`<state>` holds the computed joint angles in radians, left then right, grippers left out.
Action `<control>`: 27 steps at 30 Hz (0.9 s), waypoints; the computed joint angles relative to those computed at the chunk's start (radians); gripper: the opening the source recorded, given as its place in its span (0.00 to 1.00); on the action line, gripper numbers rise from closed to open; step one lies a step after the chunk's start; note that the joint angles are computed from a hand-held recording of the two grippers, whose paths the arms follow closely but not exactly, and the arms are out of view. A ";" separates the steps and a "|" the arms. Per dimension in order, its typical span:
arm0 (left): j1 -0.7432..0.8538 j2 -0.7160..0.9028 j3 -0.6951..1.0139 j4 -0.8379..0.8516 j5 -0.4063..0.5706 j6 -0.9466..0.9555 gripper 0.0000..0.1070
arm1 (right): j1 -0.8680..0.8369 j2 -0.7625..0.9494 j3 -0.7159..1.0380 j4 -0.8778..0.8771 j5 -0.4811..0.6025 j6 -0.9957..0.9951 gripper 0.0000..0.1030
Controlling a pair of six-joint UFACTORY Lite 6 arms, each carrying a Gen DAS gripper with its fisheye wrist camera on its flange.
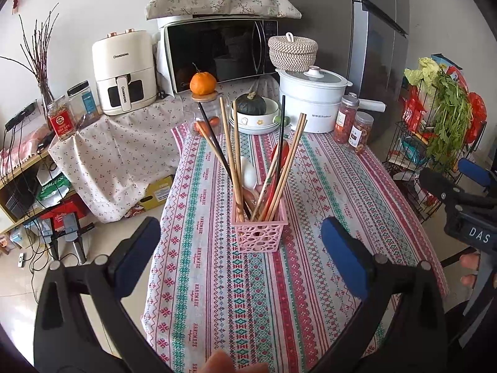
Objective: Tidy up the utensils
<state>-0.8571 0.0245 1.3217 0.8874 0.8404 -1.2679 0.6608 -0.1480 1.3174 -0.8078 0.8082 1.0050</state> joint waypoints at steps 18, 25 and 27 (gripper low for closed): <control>-0.008 0.027 0.016 0.010 0.016 -0.029 0.96 | -0.011 0.011 0.007 0.045 -0.016 -0.027 1.00; -0.007 0.024 0.015 0.007 0.015 -0.026 0.96 | -0.006 0.010 0.005 0.041 -0.014 -0.020 1.00; -0.008 0.021 0.013 0.009 0.016 -0.031 0.96 | -0.006 0.010 0.005 0.042 -0.013 -0.020 1.00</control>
<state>-0.8655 0.0459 1.3346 0.8968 0.8568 -1.2987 0.6544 -0.1382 1.3223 -0.7660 0.7954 0.9851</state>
